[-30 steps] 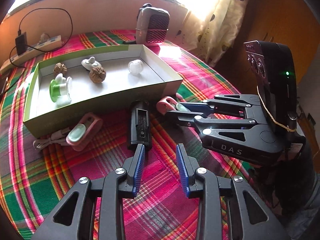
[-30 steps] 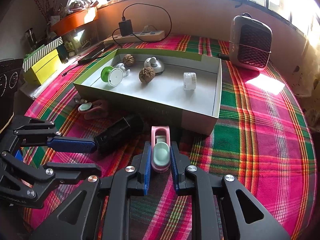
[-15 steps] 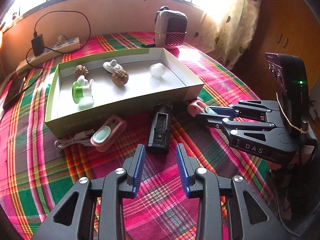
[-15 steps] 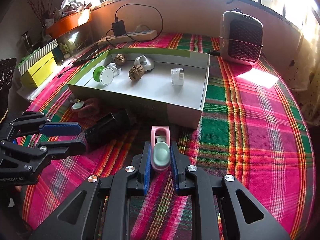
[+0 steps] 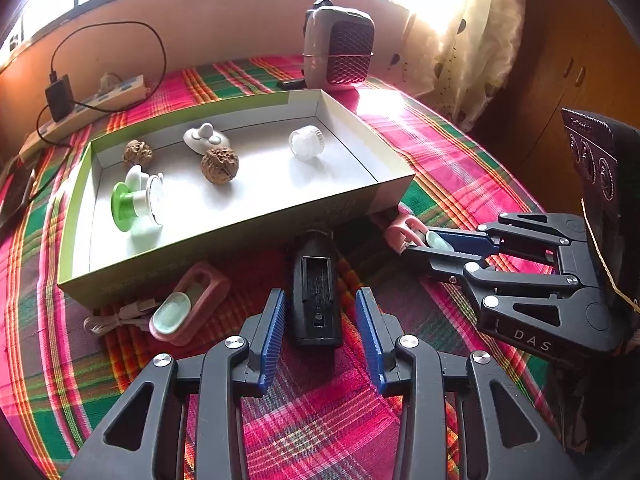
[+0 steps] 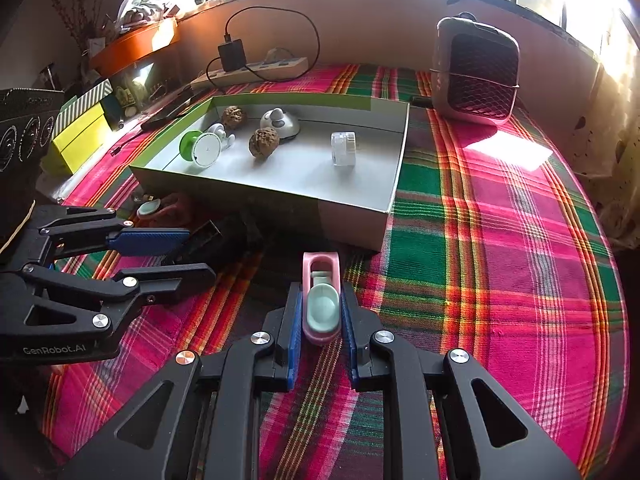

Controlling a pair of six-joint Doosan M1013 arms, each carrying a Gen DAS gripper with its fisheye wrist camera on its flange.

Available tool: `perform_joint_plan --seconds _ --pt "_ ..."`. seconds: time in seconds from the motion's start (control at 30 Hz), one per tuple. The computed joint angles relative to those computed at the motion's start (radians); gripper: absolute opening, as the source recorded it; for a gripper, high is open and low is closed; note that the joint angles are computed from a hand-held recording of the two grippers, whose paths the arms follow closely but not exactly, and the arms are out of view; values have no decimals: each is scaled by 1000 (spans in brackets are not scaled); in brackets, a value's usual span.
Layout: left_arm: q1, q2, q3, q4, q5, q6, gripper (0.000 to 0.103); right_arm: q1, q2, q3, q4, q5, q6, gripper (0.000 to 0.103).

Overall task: Organize objects
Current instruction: 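Close the left gripper on the black rectangular gadget while the right gripper holds the clip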

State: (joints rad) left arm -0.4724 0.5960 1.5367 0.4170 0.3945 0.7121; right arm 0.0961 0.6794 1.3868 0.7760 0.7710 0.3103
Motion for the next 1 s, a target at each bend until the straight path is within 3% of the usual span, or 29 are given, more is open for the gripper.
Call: perform_joint_plan --seconds 0.73,1.0 --pt "-7 17 -20 106 21 -138 34 0 3 -3 6 -4 -16 19" --pt "-15 19 -22 172 53 -193 25 2 0 2 3 -14 -20 19"
